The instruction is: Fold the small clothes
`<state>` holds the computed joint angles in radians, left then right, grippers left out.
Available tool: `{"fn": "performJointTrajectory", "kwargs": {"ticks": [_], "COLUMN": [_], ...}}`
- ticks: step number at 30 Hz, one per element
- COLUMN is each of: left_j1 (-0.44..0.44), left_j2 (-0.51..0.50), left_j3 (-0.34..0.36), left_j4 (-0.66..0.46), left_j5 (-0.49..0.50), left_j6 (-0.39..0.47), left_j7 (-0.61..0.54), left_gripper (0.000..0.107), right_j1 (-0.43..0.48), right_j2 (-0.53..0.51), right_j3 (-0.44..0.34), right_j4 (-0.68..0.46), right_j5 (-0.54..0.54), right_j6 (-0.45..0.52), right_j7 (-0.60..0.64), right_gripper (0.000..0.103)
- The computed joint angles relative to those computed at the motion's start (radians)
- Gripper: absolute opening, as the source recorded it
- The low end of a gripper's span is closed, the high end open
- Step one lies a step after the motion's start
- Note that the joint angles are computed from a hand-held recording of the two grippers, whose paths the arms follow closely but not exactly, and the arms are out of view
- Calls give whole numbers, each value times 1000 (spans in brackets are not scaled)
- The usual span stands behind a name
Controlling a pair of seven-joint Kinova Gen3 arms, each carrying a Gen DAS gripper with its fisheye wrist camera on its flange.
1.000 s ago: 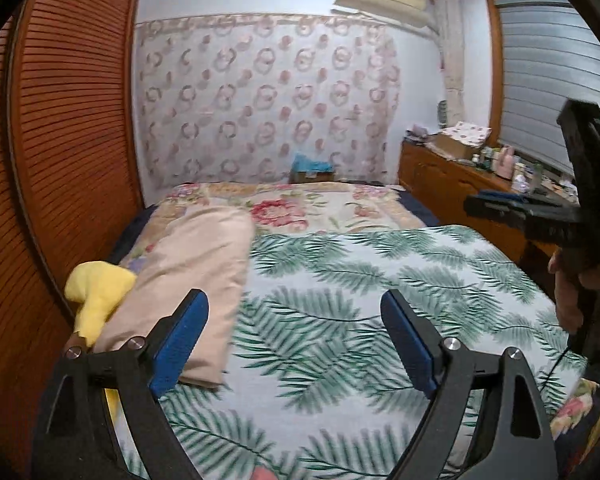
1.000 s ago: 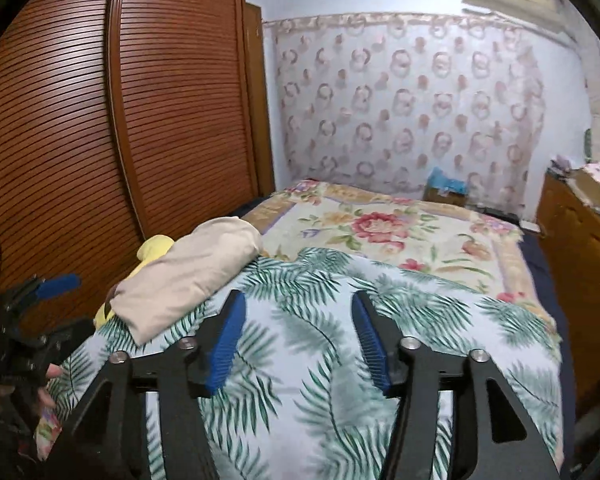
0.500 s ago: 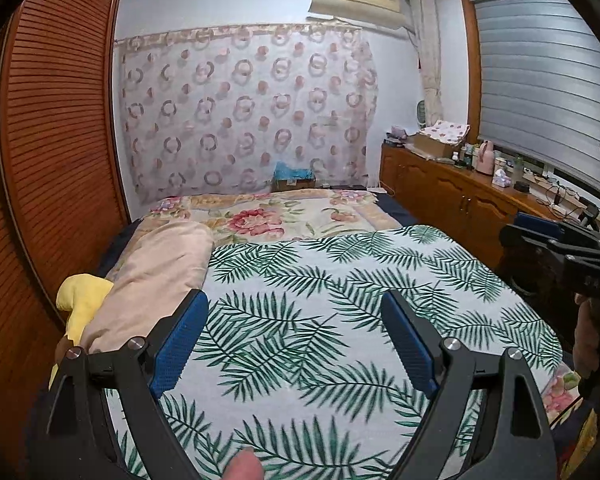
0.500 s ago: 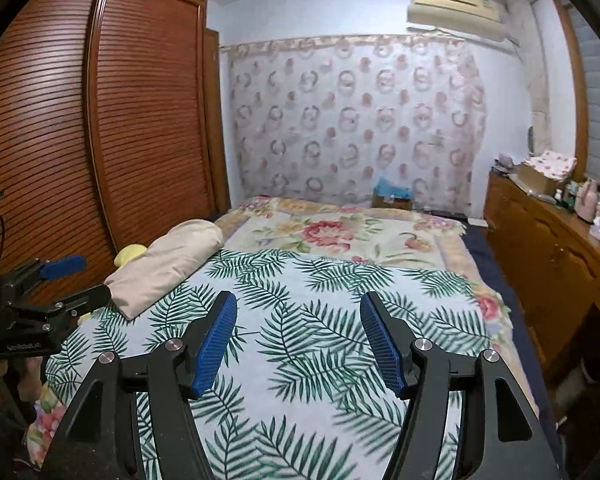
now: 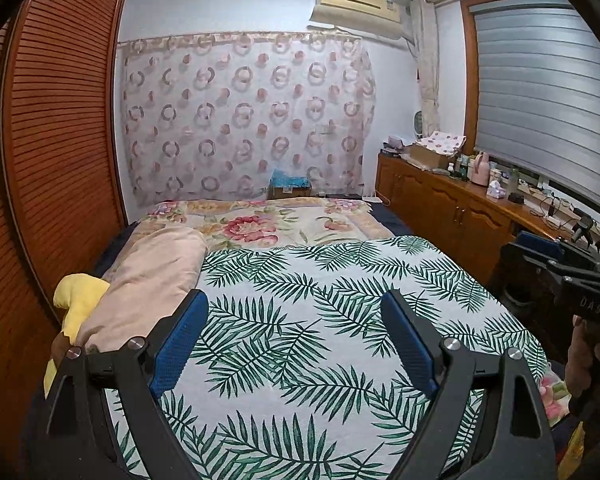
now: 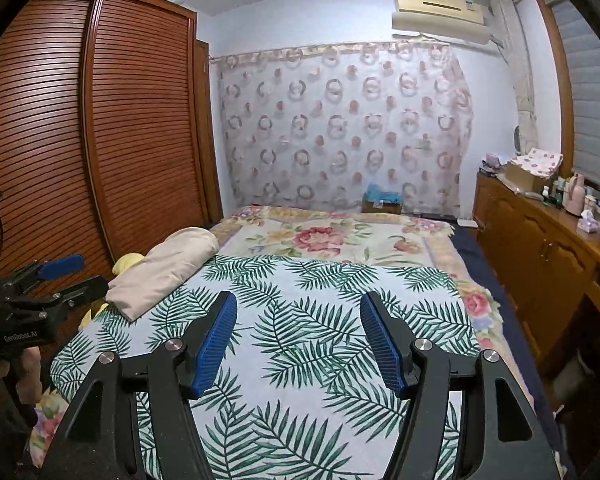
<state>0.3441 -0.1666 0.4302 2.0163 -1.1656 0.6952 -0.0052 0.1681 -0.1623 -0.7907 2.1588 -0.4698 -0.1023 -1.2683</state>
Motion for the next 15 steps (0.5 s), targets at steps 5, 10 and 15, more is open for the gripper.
{"fn": "performJointTrajectory", "kwargs": {"ticks": [5,10,15], "left_j1": [6,19,27], "left_j2": [3,10,10], "left_j3": [2,8,0], "left_j4": [-5,-13,-13], "left_j5": [-3,-16,-19], "left_j6": [11,31,32], "left_j7": [-1,10,15], "left_gripper": [88,88,88], "right_j1": [-9,-64,-97], "right_j2": [4,10,11], "right_j3": [11,71,102], "right_j4": [3,6,14], "right_j5": [-8,-2,-17], "right_j6": [-7,-12,-20], "right_j7": [3,0,17], "right_gripper": [66,66,66]}}
